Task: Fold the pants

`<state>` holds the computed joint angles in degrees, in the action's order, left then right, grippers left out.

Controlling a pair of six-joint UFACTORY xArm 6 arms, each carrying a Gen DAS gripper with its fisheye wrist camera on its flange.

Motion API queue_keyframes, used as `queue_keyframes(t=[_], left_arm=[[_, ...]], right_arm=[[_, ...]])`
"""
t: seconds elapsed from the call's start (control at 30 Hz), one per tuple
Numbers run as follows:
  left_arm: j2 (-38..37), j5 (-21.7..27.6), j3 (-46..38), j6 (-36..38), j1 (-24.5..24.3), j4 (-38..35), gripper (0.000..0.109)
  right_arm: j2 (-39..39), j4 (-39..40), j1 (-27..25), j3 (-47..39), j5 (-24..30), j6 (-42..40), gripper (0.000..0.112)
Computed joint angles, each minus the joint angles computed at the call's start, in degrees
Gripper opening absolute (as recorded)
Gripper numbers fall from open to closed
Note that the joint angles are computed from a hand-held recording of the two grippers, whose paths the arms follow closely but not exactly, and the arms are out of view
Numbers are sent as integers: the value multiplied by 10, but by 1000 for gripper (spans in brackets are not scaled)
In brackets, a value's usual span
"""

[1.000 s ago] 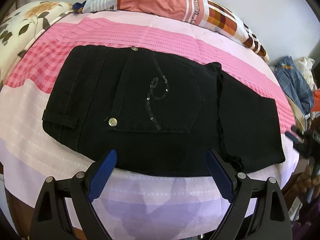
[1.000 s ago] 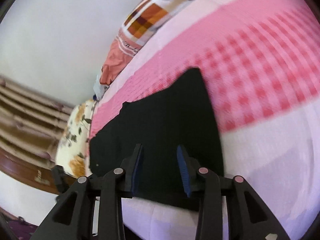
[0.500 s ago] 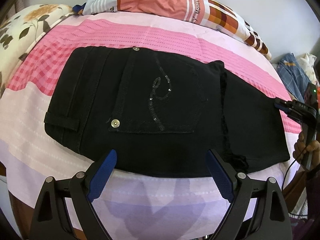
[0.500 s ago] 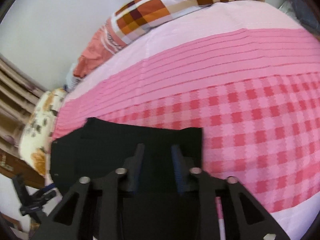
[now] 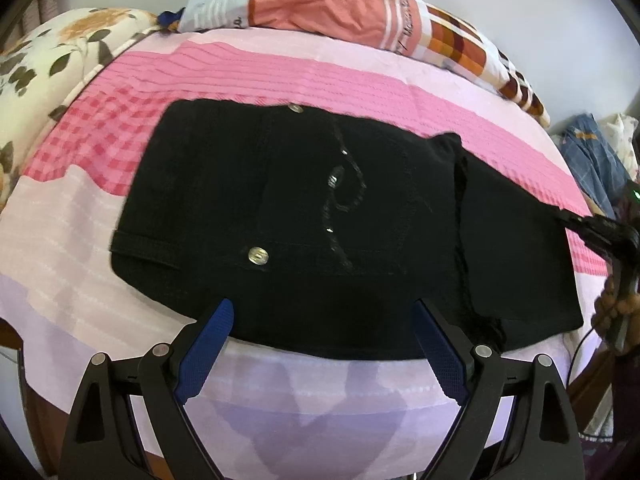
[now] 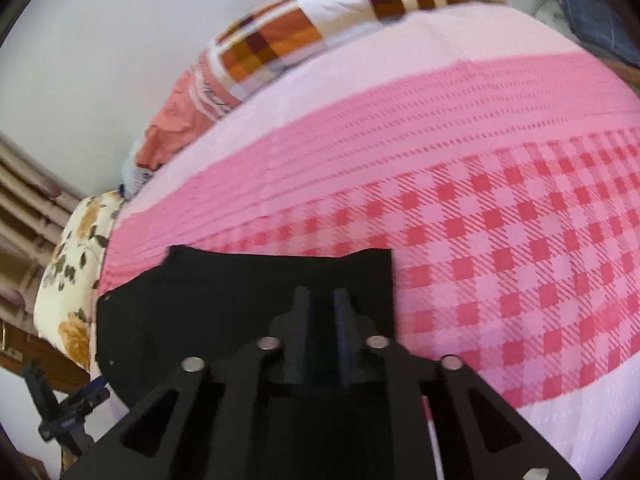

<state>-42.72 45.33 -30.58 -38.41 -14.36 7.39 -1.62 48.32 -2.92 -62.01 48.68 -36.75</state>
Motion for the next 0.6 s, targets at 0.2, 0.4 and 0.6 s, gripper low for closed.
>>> queue_keyframes(t=[0.2,0.4,0.6], left_arm=[[-19,-4,11,20,22,-20,90],[-31,8,11,30,43,-39,90],[-54,55,-6,37,63,40,90]], right_arm=[[-63,47,8,42,42,-34,33],[-84,94,34,62,100,-46,37],[-100,65,120,81,78,-57,38]])
